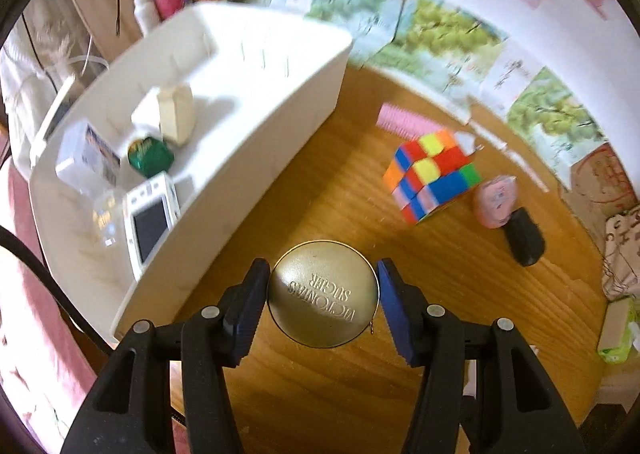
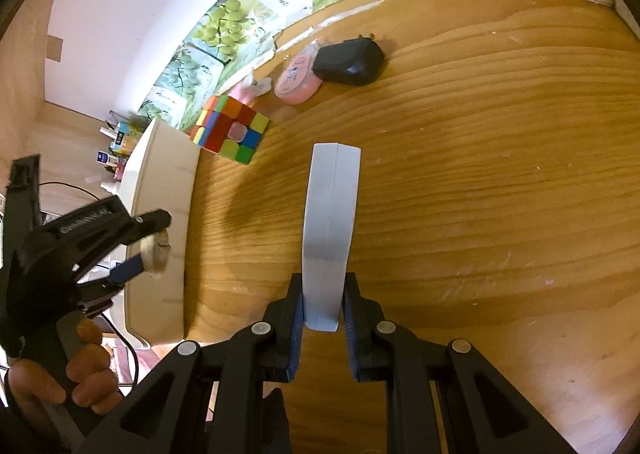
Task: Organize rigid objects
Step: 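Lift the gold tin and white bottle and carry them over the tray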
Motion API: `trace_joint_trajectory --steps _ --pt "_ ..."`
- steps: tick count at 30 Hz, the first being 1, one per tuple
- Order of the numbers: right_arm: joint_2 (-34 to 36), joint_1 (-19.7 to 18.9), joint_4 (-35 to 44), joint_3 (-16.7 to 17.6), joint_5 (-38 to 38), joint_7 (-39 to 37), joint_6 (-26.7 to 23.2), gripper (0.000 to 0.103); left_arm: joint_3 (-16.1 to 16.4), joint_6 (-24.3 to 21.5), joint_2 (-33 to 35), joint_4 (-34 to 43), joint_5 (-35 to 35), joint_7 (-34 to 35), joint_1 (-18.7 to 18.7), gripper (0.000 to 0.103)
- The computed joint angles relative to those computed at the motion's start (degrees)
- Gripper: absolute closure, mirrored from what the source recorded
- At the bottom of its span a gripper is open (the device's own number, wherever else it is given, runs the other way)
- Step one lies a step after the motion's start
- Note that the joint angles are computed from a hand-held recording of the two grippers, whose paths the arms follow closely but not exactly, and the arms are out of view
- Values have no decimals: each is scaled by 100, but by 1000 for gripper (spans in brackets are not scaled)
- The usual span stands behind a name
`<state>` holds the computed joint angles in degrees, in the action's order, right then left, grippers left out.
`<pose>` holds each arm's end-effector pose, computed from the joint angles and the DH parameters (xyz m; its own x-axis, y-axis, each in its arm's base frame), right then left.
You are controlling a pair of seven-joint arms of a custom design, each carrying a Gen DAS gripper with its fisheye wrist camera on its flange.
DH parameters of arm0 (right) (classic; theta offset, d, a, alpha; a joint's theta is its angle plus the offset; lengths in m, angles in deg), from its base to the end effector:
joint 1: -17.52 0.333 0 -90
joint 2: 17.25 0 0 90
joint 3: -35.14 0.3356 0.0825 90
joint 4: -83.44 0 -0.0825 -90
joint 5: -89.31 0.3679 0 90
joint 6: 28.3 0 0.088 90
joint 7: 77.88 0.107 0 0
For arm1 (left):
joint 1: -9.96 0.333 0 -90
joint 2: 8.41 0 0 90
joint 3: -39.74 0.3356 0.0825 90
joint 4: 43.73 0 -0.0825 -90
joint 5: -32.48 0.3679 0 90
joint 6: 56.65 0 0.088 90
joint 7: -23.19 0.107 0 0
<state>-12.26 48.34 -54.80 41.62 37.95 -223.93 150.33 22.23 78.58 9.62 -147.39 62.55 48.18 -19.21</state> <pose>0.3621 0.3592 0.3603 -0.4395 -0.7034 -0.5585 -0.7633 0.6203 -0.1806 0.4630 -0.4550 0.4294 0.0110 -0.9994 0.0325 -0.9169 -0.0231 -0.3985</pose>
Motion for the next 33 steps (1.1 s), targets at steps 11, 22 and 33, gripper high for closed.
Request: trace_joint_trajectory --steps 11,22,33 --pt "291 249 886 61 -394 225 -691 85 175 1251 -577 -727 413 425 460 44" --pt "863 629 1969 -55 -831 379 -1202 85 305 1947 -1024 -1199 438 1005 986 44" --pt "1431 975 2980 -124 -705 41 -1863 85 354 1999 -967 -1122 -189 2076 1416 44"
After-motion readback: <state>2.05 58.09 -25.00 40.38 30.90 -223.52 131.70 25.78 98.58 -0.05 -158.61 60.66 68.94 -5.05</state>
